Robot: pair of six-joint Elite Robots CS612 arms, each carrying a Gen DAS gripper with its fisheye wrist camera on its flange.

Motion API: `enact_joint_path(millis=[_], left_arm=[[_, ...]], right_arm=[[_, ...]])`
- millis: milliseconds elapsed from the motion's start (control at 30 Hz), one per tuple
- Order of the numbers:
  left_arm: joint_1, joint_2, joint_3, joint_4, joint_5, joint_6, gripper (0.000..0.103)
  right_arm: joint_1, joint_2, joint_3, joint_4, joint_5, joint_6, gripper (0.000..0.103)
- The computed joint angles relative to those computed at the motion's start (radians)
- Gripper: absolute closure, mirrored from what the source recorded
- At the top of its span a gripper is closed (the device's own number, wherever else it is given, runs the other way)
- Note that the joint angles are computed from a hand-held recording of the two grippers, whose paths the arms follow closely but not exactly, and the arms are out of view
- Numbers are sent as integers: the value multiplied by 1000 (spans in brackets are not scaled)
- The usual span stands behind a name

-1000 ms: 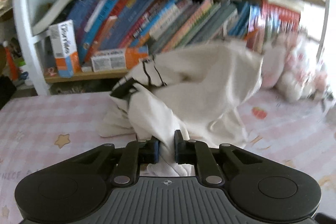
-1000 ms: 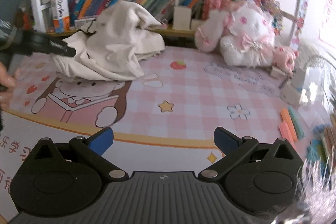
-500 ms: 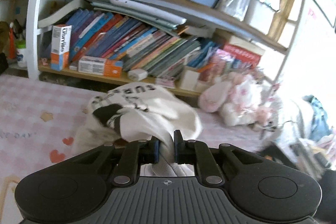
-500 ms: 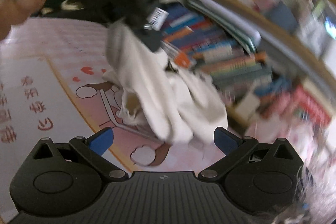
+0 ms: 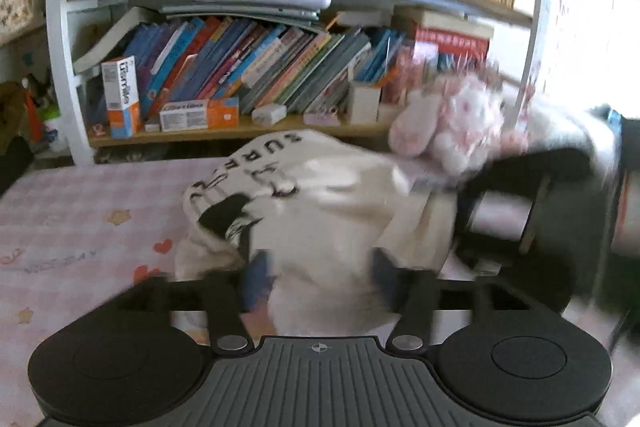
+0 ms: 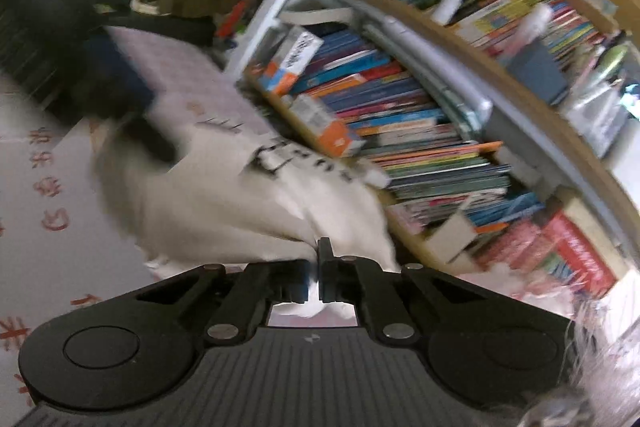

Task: Fold clothes
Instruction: 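Lift the T-shirt with both grippers and shake it open above the bed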

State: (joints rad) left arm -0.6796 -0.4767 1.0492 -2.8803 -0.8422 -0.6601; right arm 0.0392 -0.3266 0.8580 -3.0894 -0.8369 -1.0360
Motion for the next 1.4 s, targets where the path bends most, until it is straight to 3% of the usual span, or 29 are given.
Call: enact_joint_path(millis=[100,200,367,700,900,933,967,1000,1067,1133,1200,1333,1400], left_arm=[[-12,25,-20,61,62,39,13],[-18,51,-58,169,112,48,13],[-17,74,-108,300,132,7,13],[-7,96,-142,313,138,-17,13],[12,108,-169,309,97,-48,16],[13,110,-170,291,98,-54,19],[15,112,-170,266,95,-57,36],[20,111,-163,234,82,-66,64],[30,100,-142,183,40,-124,94],[36,83,-109,139,40,-193,98],[33,62,-73,115,93,-239,99],[12,11,-1,30,301,-231,99],[-3,-1,8,-61,437,-143,99]], right_arm=[[-3,8,-30,-17,-3,34,99],[-5,14,-55,-23,-3,58,99],[-8,12,-59,-37,2,70,99],[-8,13,-67,-19,-3,76,99],[-8,14,-76,10,-28,65,99],[-7,14,-75,15,-35,65,99],[-7,12,-73,19,-44,68,99],[-7,10,-71,21,-51,73,99],[-8,4,-62,35,-56,73,99],[-10,-5,-48,49,-50,59,100],[-11,-16,-28,54,-39,41,100],[-12,-31,6,-46,26,51,101],[-13,-29,5,-156,87,111,101]])
